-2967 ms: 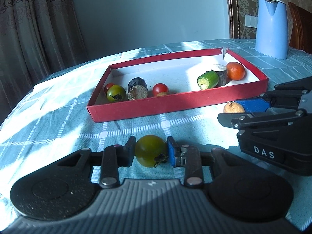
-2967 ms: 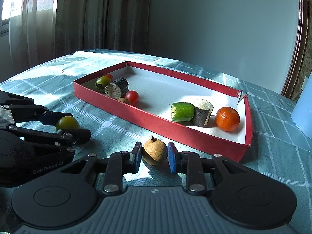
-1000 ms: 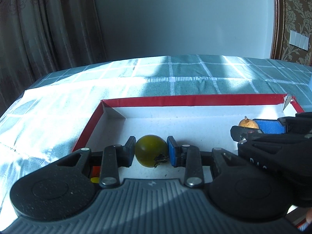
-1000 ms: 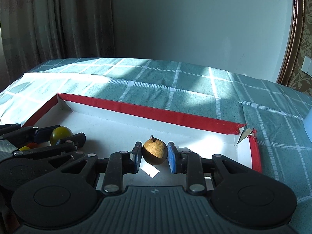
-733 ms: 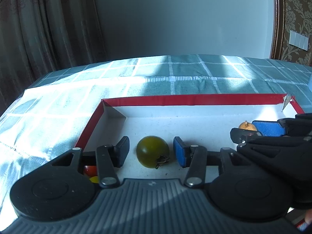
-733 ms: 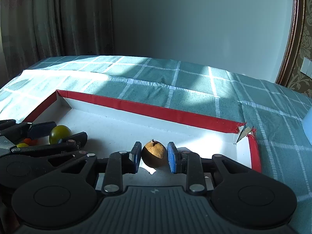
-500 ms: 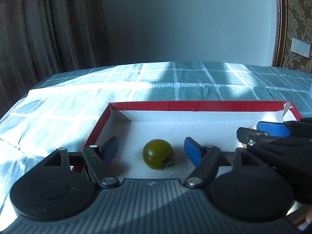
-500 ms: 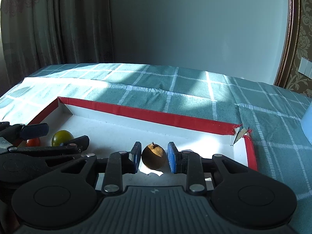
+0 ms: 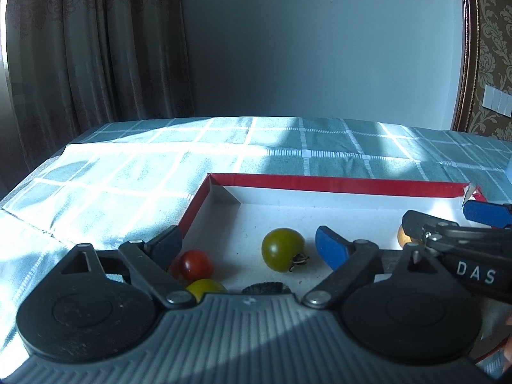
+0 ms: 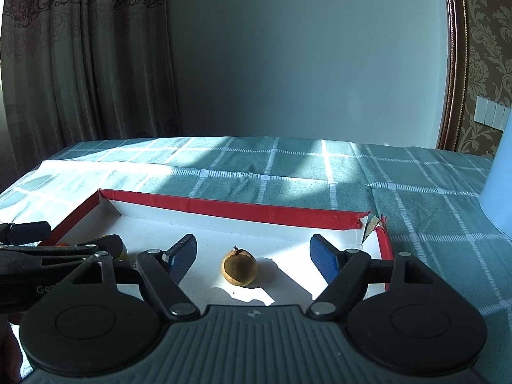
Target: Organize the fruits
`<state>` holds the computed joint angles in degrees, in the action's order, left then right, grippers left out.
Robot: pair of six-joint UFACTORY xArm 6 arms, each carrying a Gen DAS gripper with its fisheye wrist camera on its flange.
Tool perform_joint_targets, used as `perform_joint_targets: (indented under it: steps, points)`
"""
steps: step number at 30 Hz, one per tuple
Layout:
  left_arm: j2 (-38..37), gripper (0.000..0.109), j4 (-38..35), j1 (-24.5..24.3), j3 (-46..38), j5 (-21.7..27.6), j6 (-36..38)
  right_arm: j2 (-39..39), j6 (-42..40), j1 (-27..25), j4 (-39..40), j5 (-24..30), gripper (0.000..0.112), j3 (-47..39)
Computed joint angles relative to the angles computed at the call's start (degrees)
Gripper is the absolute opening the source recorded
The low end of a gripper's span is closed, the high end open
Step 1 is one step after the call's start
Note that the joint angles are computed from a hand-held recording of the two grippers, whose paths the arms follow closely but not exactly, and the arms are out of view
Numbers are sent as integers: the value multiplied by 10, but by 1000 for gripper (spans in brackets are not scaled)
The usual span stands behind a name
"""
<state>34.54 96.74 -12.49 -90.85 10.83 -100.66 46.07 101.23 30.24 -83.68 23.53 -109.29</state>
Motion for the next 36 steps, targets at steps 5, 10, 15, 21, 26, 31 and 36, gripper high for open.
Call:
perform_joint_targets:
  steps: [5,10,15,21,26,31,36]
  points:
    - [-22,91,34,6,28,-17,-39,-26,50,10,-46,13,78,37]
    - [-76,97,212,1,80,-26,-214,-98,184,26,-149,32,78,136]
    - [-134,98,307,-21,153,8,-308,-149,268,40,-198,51,84,212]
    - [-157,99,345,-18,184,-19,-362,-175,288,46,-201,39,84,255]
    - [-197,100,427,-29,235,-6,-451,-209,331,59,-228,37,84,308]
    - [-234,103,470,-37,286,10,-499,-233,354,76,-239,52,84,349]
    - [-241,103,469,-38,302,11,-482,-236,345,81,-218,48,84,362]
